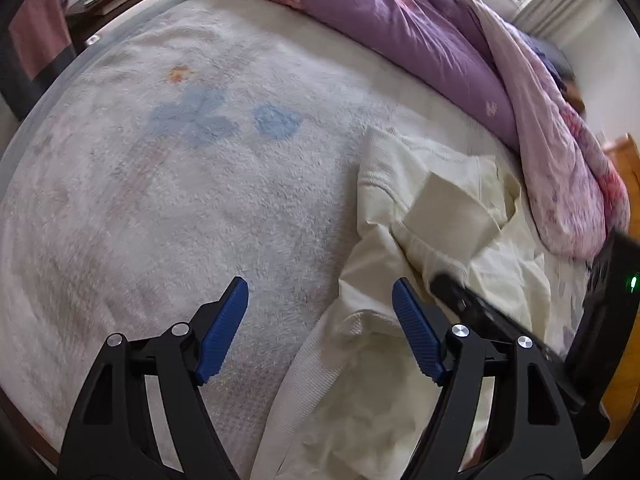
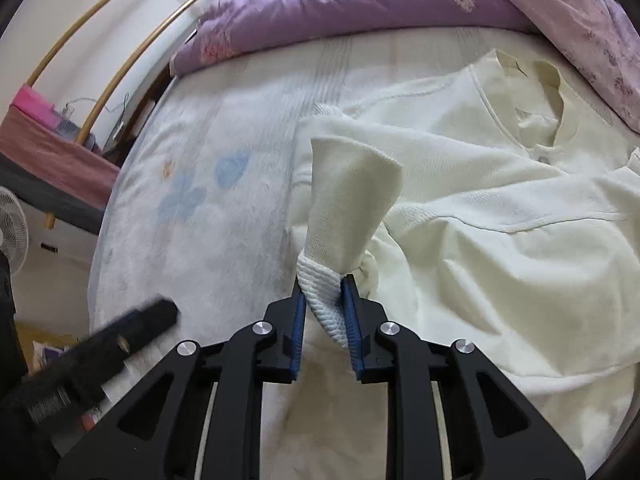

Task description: Fold large clothes

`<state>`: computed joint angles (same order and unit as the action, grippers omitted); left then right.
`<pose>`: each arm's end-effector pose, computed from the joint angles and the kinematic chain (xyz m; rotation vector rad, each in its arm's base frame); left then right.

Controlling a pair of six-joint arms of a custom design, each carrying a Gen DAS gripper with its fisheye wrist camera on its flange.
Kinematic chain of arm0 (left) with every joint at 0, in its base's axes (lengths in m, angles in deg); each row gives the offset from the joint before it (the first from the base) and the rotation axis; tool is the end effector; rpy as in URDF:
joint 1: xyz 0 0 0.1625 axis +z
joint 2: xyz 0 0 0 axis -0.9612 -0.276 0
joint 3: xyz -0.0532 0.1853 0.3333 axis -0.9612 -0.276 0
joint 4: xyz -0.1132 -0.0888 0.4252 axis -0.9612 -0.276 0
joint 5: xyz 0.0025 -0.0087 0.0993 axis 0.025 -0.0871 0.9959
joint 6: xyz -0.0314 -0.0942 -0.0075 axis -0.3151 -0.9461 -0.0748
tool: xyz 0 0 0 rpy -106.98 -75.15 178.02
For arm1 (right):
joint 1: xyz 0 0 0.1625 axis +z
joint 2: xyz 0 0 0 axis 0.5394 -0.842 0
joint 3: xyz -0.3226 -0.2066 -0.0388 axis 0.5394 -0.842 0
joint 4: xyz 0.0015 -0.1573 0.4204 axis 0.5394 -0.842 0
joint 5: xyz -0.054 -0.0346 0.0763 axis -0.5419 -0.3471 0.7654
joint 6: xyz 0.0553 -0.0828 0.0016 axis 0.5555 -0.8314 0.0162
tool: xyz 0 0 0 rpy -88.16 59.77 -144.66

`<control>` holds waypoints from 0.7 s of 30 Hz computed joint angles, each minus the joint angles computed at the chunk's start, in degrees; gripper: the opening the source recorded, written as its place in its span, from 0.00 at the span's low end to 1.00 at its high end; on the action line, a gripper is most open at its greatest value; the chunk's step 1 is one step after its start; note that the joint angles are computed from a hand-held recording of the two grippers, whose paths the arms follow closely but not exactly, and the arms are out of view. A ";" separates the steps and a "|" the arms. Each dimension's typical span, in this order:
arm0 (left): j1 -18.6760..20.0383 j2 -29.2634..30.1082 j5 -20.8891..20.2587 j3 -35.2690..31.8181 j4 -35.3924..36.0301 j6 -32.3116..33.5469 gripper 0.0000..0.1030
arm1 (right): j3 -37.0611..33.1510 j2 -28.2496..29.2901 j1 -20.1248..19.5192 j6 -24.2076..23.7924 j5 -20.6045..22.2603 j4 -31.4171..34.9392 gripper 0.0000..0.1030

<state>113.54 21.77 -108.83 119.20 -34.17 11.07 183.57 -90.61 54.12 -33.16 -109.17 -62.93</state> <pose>-0.4122 -0.5908 0.0062 -0.1666 2.5595 -0.5633 0.0702 -0.5811 0.3856 0.1696 -2.7535 0.4166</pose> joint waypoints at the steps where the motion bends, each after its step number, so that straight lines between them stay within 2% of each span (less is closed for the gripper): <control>1: -0.16 0.06 0.01 0.01 -1.18 0.01 0.73 | -0.91 -0.87 -0.83 0.44 2.47 2.52 0.19; 4: -0.77 1.98 0.41 -2.29 -2.92 0.55 0.73 | -3.86 -3.60 -2.92 -0.15 8.41 6.95 0.27; 6: -1.46 4.25 1.74 -5.10 -4.00 1.08 0.73 | -5.77 -5.19 -4.63 0.22 11.45 7.86 0.56; 7: -2.05 5.77 3.17 -6.91 -5.00 1.60 0.73 | -6.80 -5.94 -5.82 0.27 13.19 7.82 0.58; 9: -2.27 8.37 2.75 -10.34 -6.51 3.71 0.73 | -9.49 -7.04 -8.55 -0.89 15.87 9.04 0.57; 10: -2.32 9.91 2.20 -12.36 -7.36 4.98 0.73 | -11.08 -6.92 -9.62 -1.46 15.19 9.01 0.57; 11: -2.32 10.99 1.67 -13.62 -8.56 6.19 0.73 | -12.31 -6.62 -10.40 -2.18 13.44 9.00 0.55; 12: -2.18 12.71 0.34 -15.81 -9.29 7.87 0.73 | -13.87 -5.81 -11.25 -3.09 9.74 8.26 0.44; 13: -2.16 14.56 0.07 -18.47 -7.85 9.05 0.73 | -15.76 -4.51 -12.23 -3.71 5.79 8.39 0.39; 15: -2.32 17.36 0.45 -22.48 -4.33 9.52 0.72 | -20.15 -1.61 -14.98 -2.73 1.95 12.41 0.21; 17: -3.35 17.85 1.96 -22.78 -7.51 10.29 0.71 | -23.34 0.85 -17.27 -3.01 -0.50 15.12 0.18; 19: -4.12 18.56 0.90 -22.86 -12.34 15.00 0.71 | -24.93 1.95 -19.09 -2.82 1.21 17.51 0.18; 20: -4.24 19.04 -0.19 -23.10 -13.25 16.36 0.71 | -24.74 1.95 -19.91 -3.65 2.06 17.59 0.18; 21: -3.88 20.00 -3.63 -23.80 -14.61 18.54 0.72 | -24.93 2.18 -20.37 -4.48 1.99 18.02 0.18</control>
<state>109.66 41.77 -112.46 95.39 -48.78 29.61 158.63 -88.42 33.75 -37.64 -107.19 -44.91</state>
